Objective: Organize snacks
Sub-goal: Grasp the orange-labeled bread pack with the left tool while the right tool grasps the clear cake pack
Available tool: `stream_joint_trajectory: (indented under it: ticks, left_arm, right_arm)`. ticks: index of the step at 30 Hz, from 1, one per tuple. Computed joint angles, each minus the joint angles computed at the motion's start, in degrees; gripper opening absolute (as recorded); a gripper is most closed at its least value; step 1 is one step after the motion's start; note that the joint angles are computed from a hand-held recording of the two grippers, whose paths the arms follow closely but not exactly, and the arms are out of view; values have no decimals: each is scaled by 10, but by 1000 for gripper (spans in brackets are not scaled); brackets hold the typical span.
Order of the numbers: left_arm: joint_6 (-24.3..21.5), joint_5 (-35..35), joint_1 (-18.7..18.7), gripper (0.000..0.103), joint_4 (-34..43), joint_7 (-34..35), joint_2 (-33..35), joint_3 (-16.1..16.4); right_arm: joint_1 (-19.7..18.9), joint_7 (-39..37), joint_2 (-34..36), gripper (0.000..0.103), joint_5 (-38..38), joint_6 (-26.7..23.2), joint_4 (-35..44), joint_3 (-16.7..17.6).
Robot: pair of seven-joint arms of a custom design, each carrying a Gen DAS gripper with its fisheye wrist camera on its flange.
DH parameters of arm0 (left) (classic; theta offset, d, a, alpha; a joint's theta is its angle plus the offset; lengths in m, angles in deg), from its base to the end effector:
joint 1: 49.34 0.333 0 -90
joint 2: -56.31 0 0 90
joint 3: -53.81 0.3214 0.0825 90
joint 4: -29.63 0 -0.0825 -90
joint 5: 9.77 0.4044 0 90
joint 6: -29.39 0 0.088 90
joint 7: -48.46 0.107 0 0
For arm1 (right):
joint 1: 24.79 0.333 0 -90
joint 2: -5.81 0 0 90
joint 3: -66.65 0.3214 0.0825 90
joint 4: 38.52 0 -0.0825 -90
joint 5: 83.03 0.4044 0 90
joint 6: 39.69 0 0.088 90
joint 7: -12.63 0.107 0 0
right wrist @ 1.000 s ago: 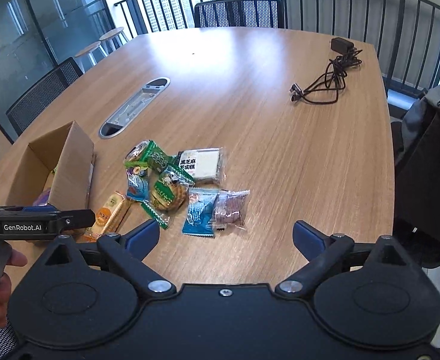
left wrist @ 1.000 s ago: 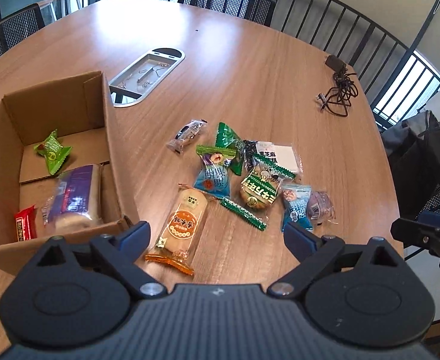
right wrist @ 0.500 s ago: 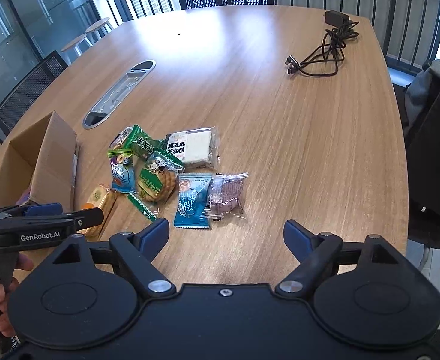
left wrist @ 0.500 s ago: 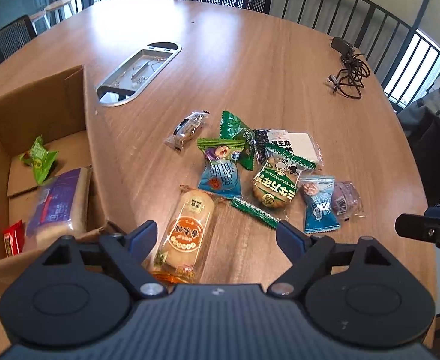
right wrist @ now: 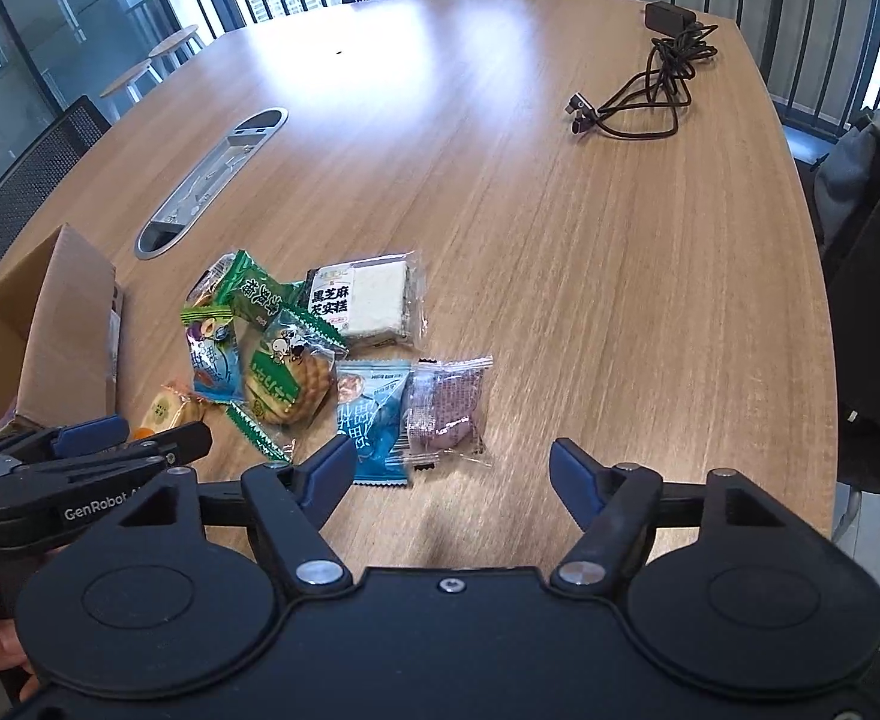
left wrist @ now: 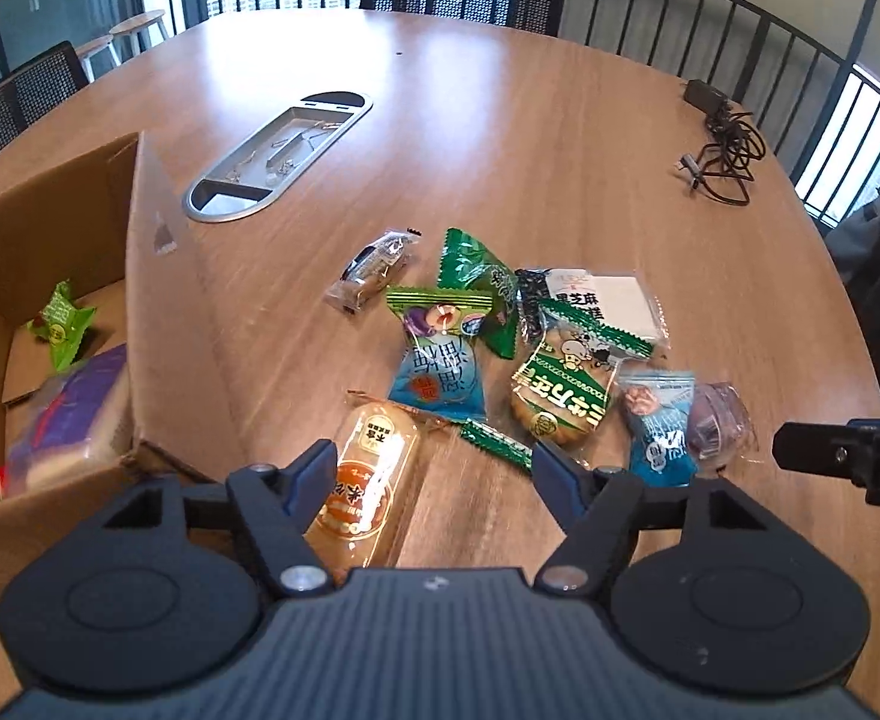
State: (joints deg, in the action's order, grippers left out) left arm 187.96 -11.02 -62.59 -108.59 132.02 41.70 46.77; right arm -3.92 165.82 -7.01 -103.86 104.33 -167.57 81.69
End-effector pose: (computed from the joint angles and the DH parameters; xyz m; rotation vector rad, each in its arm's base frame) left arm 0.4825 -0.1798 0.4714 -1.6897 2.1304 -0.7142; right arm 0.4296 0.3226 0.5014 -1.6365 2.0509 -0.4029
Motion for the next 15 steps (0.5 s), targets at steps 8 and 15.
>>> stream_joint_trajectory:
  ticks: [8,15]
  left_arm:
    - [-12,100,42,72,3,-108,6,-24]
    - [-22,75,31,62,3,-85,11,-6]
  right_arm:
    - [5,-15,26,70,0,0,21,-7]
    - [13,-17,59,61,-1,-7,42,-20]
